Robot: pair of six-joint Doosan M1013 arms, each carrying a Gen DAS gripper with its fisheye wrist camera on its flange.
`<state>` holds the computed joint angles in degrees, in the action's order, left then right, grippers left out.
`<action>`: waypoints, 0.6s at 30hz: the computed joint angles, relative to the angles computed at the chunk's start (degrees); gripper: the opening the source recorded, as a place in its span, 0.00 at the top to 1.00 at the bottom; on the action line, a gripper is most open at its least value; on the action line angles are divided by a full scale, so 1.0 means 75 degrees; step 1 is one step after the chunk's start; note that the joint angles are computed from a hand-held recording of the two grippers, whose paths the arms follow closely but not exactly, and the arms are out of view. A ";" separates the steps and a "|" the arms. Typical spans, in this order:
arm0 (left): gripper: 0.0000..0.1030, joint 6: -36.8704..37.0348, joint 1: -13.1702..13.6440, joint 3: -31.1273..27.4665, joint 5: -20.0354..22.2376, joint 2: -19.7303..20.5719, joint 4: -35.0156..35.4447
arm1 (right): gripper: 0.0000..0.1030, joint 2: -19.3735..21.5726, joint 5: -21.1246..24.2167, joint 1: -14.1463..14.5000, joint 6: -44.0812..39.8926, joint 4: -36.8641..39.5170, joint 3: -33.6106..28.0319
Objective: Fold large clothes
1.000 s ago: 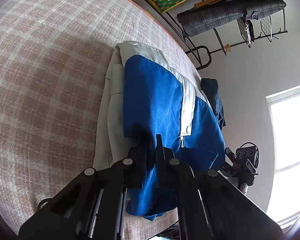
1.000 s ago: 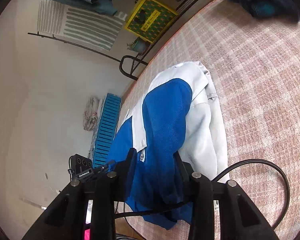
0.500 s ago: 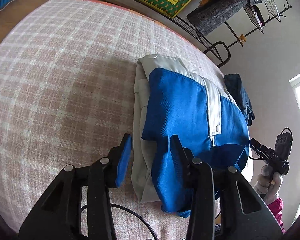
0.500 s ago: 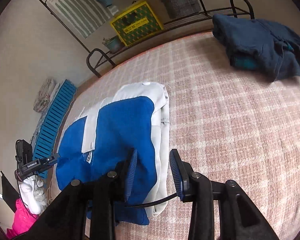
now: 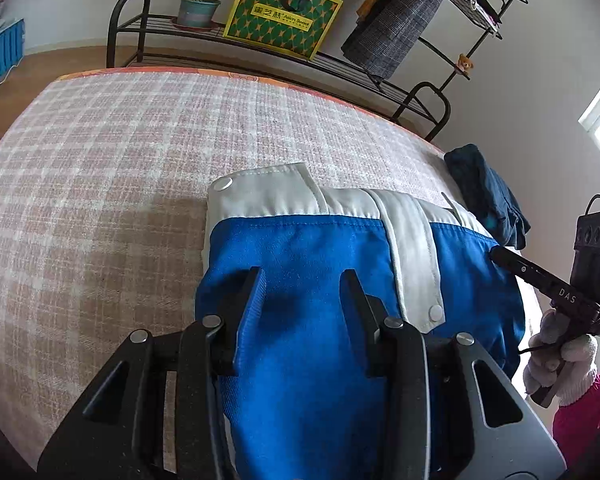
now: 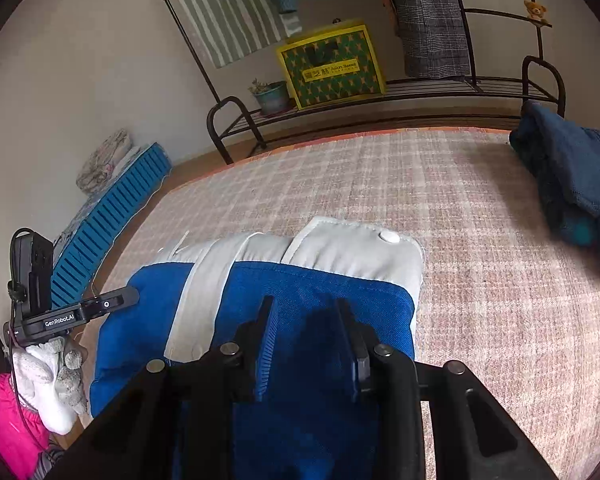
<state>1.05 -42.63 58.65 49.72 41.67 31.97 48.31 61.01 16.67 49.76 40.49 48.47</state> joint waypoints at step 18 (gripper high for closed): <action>0.62 -0.0609 -0.0518 0.0866 -0.0732 -0.0841 0.0946 | 0.75 -0.1151 0.0918 -0.0413 -0.1711 0.0829 0.1422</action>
<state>-3.52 -46.52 65.14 44.23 35.37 39.06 39.67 67.90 13.58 36.92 46.70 59.14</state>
